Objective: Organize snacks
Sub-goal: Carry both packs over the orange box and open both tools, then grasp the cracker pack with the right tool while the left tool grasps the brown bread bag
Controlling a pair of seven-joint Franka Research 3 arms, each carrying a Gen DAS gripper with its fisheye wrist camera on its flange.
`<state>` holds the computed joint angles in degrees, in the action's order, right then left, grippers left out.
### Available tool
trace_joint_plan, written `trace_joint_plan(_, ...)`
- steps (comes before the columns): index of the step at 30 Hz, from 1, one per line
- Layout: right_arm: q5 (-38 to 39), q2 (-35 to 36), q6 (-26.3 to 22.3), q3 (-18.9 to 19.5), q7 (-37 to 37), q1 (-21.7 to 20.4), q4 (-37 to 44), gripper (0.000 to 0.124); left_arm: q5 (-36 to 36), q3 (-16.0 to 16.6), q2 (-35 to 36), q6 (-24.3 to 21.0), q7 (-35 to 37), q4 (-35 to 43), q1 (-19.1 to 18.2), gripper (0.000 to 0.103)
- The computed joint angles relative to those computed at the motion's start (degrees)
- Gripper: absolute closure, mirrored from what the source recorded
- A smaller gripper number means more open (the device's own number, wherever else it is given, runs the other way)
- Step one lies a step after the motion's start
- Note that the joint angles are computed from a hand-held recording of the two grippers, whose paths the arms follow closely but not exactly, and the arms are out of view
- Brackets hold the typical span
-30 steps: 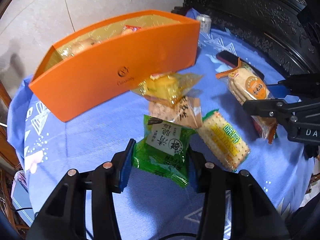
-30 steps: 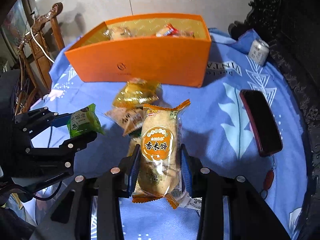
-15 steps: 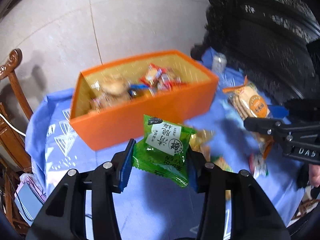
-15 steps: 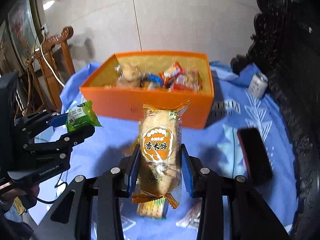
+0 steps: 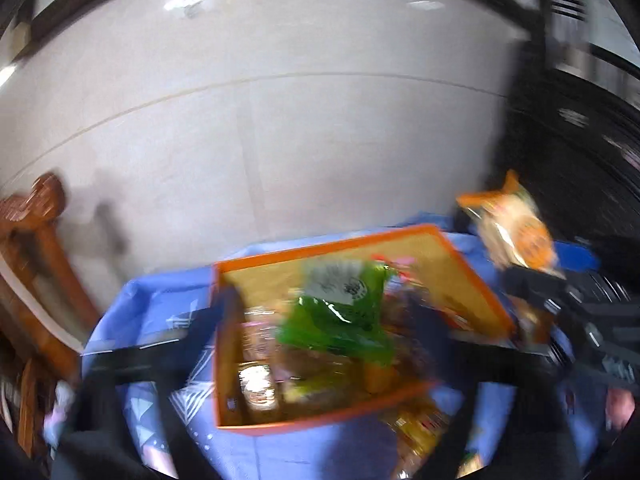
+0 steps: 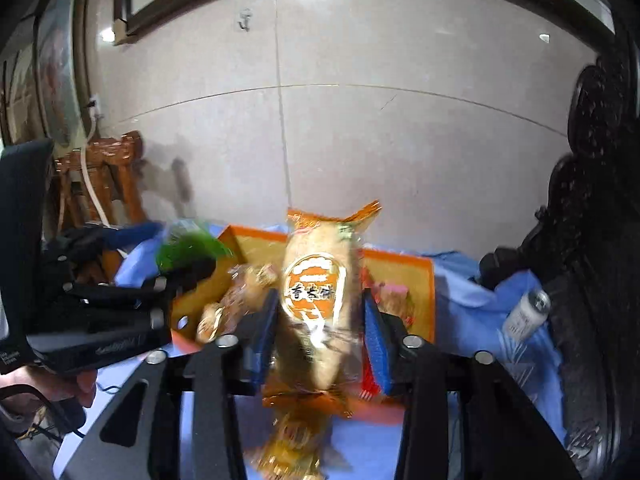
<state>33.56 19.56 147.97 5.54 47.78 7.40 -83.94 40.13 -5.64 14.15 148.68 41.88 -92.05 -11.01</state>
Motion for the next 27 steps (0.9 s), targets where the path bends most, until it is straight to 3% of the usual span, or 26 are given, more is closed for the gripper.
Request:
trace_joint_plan(1, 0.49, 0.02, 0.95, -0.67, 0.35, 0.65, -0.02, 0.063, -0.37, 0.4, 0.17, 0.01, -2.1, 0.32, 0.13, 0.004)
trace_joint_plan(4, 4.0, -1.44, -0.21, 1.08, -1.84, -1.41, -2.49, 0.063, 1.04, 0.95, -2.09, 7.44, -5.0, -5.14, 0.95, 0.004)
trace_joint_plan(7, 4.19, -5.07, -2.13, -0.26, -2.15, -1.65, -10.37, 0.063, 1.65, 0.05, -4.14, 9.39, -4.24, -10.91, 1.3, 0.004)
trace_joint_plan(15, -2.5, -14.9, -4.76, -4.42, 2.01, -0.54, -32.02, 0.063, -8.96, -4.39, -7.94, 11.08, 4.32, -24.27, 1.25, 0.004)
trace_joint_plan(21, -4.06, -16.99, -3.75, -4.75, 2.22, 0.27, -38.93, 0.063, -15.57, -6.3, -7.75, 12.16, 10.04, -28.64, -0.13, 0.004)
trace_joint_plan(27, -4.84, -16.53, -2.24, -4.34, 1.81, 1.33, -40.85, 0.063, -18.78, -6.43, -3.34, 11.23, 13.11, -25.35, -1.44, 0.004)
